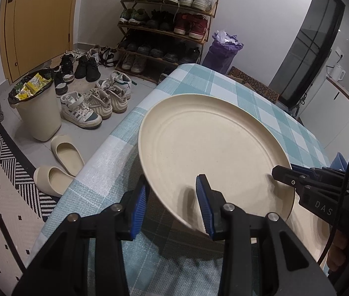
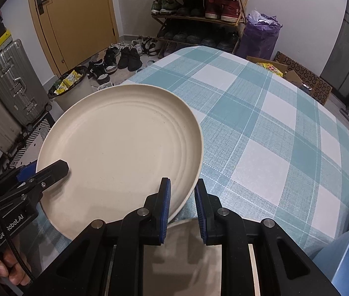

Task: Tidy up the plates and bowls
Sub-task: 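Lift the cream plate with both grippers and carry it toward the plate stack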

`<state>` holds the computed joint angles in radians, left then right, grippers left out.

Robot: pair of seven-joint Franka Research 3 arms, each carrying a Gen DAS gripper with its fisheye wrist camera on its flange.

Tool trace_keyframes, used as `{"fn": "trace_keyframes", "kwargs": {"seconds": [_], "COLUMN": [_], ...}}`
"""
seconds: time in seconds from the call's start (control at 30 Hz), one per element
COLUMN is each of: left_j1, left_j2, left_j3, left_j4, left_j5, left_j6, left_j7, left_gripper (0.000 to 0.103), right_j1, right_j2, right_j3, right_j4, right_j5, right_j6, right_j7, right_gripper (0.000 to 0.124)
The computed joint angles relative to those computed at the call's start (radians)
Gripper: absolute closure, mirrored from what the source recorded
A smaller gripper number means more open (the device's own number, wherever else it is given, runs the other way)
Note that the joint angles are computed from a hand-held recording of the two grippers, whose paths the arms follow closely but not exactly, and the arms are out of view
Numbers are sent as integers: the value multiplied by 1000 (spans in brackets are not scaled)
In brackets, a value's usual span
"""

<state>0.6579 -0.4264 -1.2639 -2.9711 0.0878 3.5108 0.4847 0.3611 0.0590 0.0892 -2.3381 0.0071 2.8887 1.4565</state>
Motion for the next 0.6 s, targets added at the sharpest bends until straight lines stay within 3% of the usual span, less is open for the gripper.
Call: {"fn": "trace_keyframes", "kwargs": {"seconds": [0.2, 0.6], "left_j1": [-68, -133], "left_j2": [-23, -50], "left_j3": [48, 68], "left_j4": [-13, -7], "left_j5": [-8, -5], "left_j6": [3, 0], "left_j7": [7, 19], "left_gripper": [66, 66], "right_j1": [-8, -43], "right_j2": [-45, -143], "right_j3": [2, 12], "right_j4": [-33, -108], "right_j5": [-1, 51], "right_j6": [10, 26], "right_j7": [5, -26], "right_gripper": [104, 104]}}
